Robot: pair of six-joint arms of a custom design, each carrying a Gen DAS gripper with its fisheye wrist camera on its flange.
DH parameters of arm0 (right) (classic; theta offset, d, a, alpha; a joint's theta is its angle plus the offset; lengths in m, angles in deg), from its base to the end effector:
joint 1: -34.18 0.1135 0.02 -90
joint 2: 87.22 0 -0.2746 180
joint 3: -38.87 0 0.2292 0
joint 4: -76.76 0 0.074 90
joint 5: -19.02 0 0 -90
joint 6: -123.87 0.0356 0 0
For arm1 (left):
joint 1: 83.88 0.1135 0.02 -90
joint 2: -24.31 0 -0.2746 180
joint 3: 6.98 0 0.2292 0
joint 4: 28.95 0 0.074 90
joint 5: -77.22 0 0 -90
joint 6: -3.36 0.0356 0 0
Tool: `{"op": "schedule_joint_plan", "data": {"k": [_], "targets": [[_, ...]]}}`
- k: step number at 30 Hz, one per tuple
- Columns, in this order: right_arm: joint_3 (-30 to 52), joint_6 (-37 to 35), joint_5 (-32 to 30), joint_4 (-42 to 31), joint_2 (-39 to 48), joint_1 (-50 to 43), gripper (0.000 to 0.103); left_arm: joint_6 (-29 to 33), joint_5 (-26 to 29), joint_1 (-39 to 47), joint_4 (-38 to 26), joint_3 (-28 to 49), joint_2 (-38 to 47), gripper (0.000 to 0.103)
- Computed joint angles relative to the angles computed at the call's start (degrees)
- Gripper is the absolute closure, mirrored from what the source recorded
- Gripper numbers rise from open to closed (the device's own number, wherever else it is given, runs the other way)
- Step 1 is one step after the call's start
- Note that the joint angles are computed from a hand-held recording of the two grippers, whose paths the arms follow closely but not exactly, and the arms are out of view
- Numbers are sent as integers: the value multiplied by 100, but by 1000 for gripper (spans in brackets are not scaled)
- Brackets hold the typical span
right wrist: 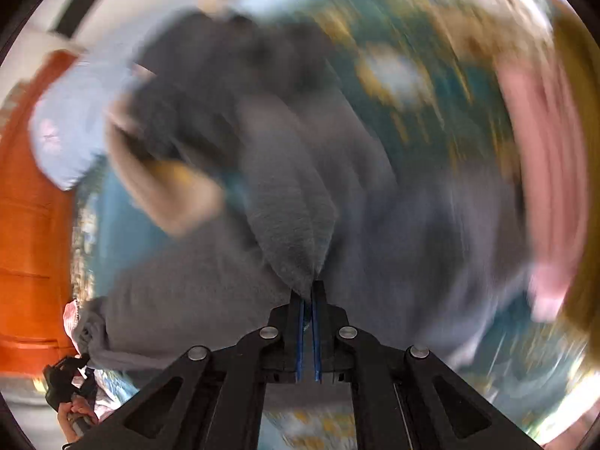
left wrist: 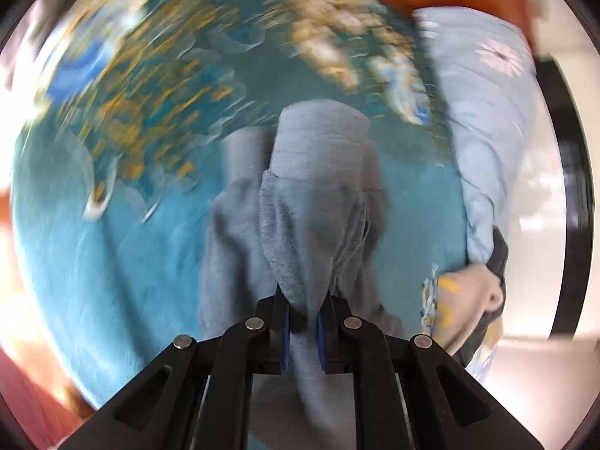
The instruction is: Fold clothes
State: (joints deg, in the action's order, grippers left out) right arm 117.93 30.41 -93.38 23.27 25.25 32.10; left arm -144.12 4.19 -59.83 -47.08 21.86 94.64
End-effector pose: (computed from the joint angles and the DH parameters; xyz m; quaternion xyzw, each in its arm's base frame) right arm 0.3223 0.0019 0.1343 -0.0171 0.9805 0.1927 0.0359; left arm 0.1448 0.0532 0.1270 -0.5940 0.7482 -0.2109 0.2072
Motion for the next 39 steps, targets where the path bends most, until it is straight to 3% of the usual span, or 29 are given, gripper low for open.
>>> {"op": "schedule_joint_plan", "data": {"k": [4,9,11,17,20,21,22,23,25,28,30,33,39], "targets": [[-296,-292,137,70,2,-64,99,211,42,257,-26,-41,-71,92],[-320,-708,181,39,-311,-69,99,-83,510,874,277,-539,-197,92],[-466,-883,295,20,-300,-83,99,-60,451,963,-100,-421,-286,92],[-779,-1190,364,60,87,-340,95,-218,254,1019,-470,-333,29,90],[-536,-1433,327,-255,22,-416,89,-218,-83,673,-675,-69,181,86],[-519,-1515,390,-291,-112,-419,83,-238,-222,539,-758,15,190,85],[-543,-1635,462,-259,-311,-406,69,-322,-394,409,-841,58,104,81],[-579,-1775,523,-195,-533,-387,59,-430,-595,299,-1003,53,-141,70],[-521,-1992,479,-102,-783,-354,54,-659,-1026,40,-1367,73,-621,57],[-307,-1853,470,56,-821,-51,49,-1245,-2167,-1041,-2348,457,-1239,55],[-105,-1510,514,249,-688,348,48,-1334,-2581,-1690,-2468,696,-1276,54],[146,-1214,817,567,-442,999,43,-1121,-2662,-2695,-1839,913,-856,44],[678,-968,1682,640,365,1807,43,-923,-2304,-3927,-600,1030,565,44]]}}
